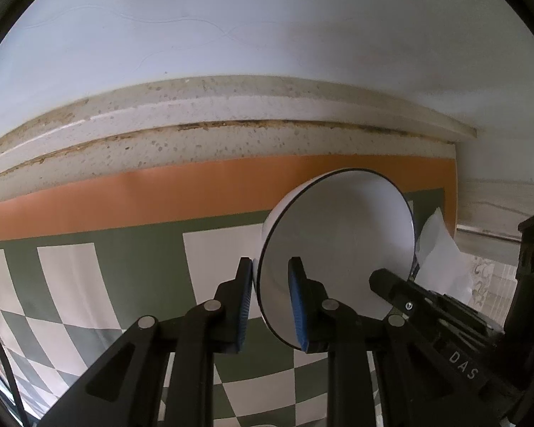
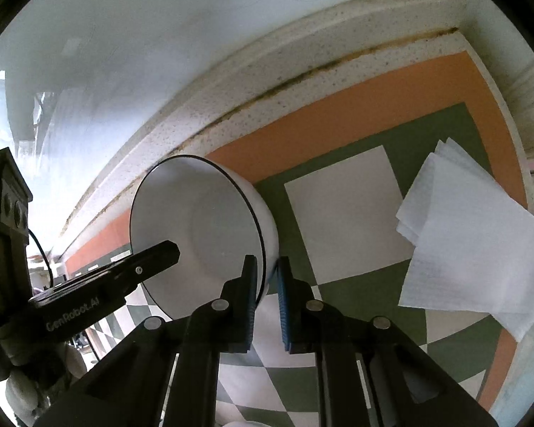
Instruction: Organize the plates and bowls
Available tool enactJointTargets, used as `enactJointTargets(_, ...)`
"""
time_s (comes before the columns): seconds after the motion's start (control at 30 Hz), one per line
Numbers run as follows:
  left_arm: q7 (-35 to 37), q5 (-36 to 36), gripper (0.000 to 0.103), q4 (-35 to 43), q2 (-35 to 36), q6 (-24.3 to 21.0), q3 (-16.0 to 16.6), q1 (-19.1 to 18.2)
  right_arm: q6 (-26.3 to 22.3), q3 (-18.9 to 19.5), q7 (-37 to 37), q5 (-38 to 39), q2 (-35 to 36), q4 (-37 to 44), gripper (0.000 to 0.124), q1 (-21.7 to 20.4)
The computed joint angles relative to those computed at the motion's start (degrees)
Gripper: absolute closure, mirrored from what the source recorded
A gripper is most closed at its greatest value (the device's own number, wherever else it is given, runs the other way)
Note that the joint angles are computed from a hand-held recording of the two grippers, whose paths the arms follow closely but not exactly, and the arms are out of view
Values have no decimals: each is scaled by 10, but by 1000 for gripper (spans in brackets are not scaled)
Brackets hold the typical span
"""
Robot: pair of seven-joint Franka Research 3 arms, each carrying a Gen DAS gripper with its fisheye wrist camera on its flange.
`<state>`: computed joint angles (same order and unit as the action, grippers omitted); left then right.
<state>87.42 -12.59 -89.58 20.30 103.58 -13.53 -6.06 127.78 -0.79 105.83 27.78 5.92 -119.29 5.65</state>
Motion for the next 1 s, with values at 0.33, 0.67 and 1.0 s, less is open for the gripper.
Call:
enactJointTargets(0.33,30,-10,85,-66,-72,23,2,-1,0,6,12,-13,-35,-17,113,12)
enactJointTargets(0.67,89,-58,85,-166,-210,13,26,-3,-10,18,53,-31,-155,-76,112,32)
enactJointTargets(1.0,139,-77,85,-300,-375,-13,74,-25,-47,43,106,-46,-355,-201,112,53)
